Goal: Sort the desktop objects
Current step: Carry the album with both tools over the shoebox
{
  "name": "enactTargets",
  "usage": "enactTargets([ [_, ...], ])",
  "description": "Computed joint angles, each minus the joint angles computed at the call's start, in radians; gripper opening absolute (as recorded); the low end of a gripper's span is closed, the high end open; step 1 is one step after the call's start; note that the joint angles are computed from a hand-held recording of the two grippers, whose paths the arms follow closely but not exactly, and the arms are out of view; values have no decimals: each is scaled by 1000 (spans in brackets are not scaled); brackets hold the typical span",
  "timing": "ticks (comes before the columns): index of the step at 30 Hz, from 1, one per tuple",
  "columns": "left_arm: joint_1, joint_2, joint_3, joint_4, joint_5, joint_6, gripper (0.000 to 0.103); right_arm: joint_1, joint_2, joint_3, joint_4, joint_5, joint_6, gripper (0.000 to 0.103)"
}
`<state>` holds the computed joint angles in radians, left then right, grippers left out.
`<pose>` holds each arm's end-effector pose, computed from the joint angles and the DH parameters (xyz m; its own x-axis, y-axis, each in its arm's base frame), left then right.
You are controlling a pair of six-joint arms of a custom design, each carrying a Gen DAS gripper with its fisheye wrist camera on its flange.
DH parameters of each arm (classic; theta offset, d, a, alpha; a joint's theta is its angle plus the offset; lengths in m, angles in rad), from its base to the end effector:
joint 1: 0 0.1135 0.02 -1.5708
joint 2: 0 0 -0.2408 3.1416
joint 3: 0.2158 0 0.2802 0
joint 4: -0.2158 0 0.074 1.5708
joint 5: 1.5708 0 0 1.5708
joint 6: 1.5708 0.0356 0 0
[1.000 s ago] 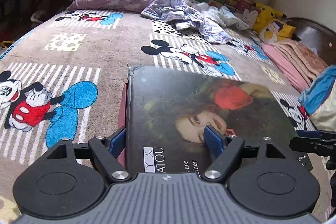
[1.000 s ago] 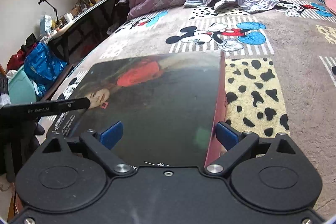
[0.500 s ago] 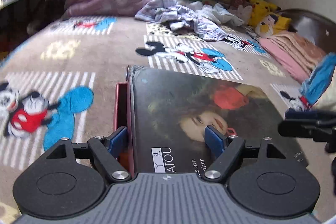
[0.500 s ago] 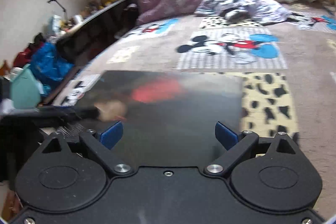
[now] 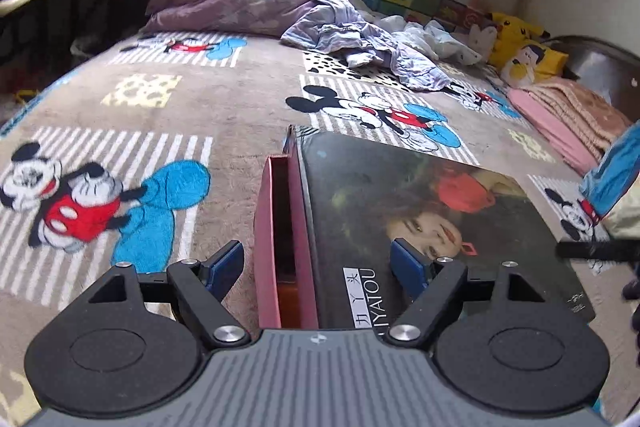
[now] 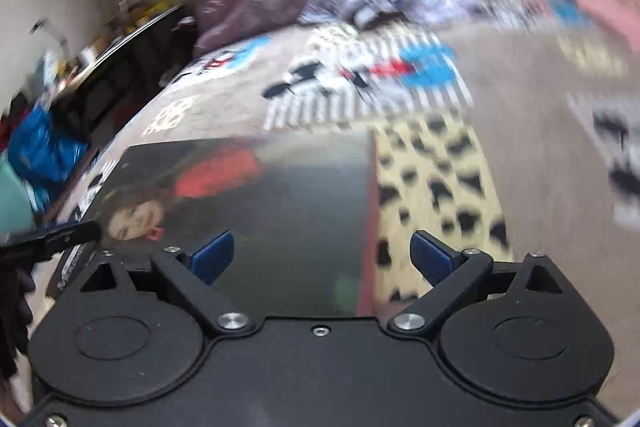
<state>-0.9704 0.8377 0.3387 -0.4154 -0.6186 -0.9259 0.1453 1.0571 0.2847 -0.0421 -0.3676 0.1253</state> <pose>0.1248 -0.1457 0.1325 -0.6465 -0.2083 -0.7340 -0.0738 0.9746 -0.2116 0.2091 0.0435 0.0972 -0.7615 0.0065 -0.6482 -0.2862 0.8939 0.3451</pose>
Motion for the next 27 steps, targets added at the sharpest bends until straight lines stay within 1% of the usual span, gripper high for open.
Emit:
enactTargets([
  [2, 14, -20, -9, -1, 26, -1, 79, -25, 71, 14, 11, -77, 7, 96],
  [4, 37, -50, -23, 6, 77, 11, 80, -39, 137, 27, 20, -163, 19, 97],
  [5, 44, -62, -32, 16, 100, 22, 80, -28, 129, 19, 28, -164, 24, 97],
  [8, 38, -83, -49, 36, 119, 54, 80, 25, 61, -7, 33, -139, 33, 98],
  [9, 30, -81, -47, 35, 107, 57, 80, 43, 36, -13, 29, -131, 35, 98],
  [12, 6, -61, -33, 7, 46, 32, 80, 95, 12, -3, 6, -72, 5, 98],
  [15, -21, -23, -10, -41, -41, -22, 80, 74, 1, -12, 24, -80, -1, 98],
  [16, -19, -28, -12, -49, -45, -31, 80, 65, -3, -15, 30, -84, -3, 98],
  [19, -10, -54, -25, -56, -29, -40, 80, 62, -7, -14, 26, -80, -22, 97],
  [21, -3, -76, -30, -66, -12, -41, 80, 78, 10, -5, 13, -31, -18, 98],
  [22, 7, -99, -39, -60, 15, -28, 80, 85, 27, 1, 6, -12, -10, 98],
  [23, 15, -112, -50, -37, 50, 0, 80, 77, 33, -2, 7, -36, -13, 98],
  [25, 20, -120, -64, 7, 103, 50, 80, 98, 13, -19, 9, -29, -26, 99],
  [27, -29, -51, -31, 22, 61, 71, 79, 123, -30, -28, -7, -5, -42, 99],
])
